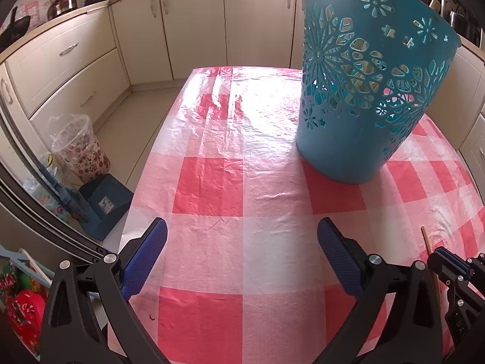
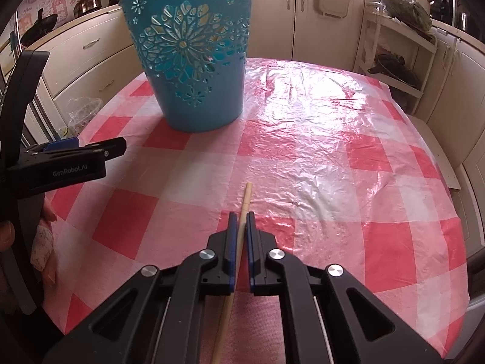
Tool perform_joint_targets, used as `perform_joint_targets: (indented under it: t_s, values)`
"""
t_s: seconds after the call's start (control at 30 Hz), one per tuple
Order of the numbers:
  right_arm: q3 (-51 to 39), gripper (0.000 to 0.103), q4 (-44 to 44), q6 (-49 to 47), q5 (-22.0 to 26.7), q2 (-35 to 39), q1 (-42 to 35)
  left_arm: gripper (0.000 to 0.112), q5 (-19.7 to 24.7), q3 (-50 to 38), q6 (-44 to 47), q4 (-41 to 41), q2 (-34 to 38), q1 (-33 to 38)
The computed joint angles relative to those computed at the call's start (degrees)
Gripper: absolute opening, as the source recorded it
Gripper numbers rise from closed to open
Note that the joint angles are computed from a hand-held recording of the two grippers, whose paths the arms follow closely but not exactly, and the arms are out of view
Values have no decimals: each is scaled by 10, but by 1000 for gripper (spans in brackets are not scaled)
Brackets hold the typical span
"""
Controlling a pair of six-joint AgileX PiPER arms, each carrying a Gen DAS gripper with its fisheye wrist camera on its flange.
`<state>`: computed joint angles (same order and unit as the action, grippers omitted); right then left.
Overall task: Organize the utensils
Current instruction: 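Close the right gripper on the last wooden chopstick on the cloth, then lift the chopstick with the right gripper and drop it into the basket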
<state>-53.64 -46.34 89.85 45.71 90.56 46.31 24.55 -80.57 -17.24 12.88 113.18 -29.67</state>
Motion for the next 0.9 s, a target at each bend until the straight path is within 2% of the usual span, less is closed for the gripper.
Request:
perform_joint_targets:
  t_s: [0.13,0.33,0.53,0.6,0.7,0.73,0.87,0.9]
  values:
    - [-9,6,-5,-7,19,9,11,95,2,-3,-1,0,3,-1]
    - [14,6,-5,18,-13,-10,-1,95,1,-2,7,-7,2,1]
    - [-12,5,-12,-13,29,13,20,95,2,-3,8,-8,3,1]
    - [-8,5,-7,-10,20,8,17,95,2,-3,8,-9,4,1]
    - [23,5,5,9,-39,-22,-8,95,1,-3,10,-11,5,2]
    - [25,5,8,8,-43,-23,-12,95,1,-3,11,-11,5,2]
    - [-8,5,16,-48,2,0,6,95,6,-6,17,-14,8,2]
    - [-2,5,26,-50,-14,-10,-1,95,6,-5,18,-15,7,2]
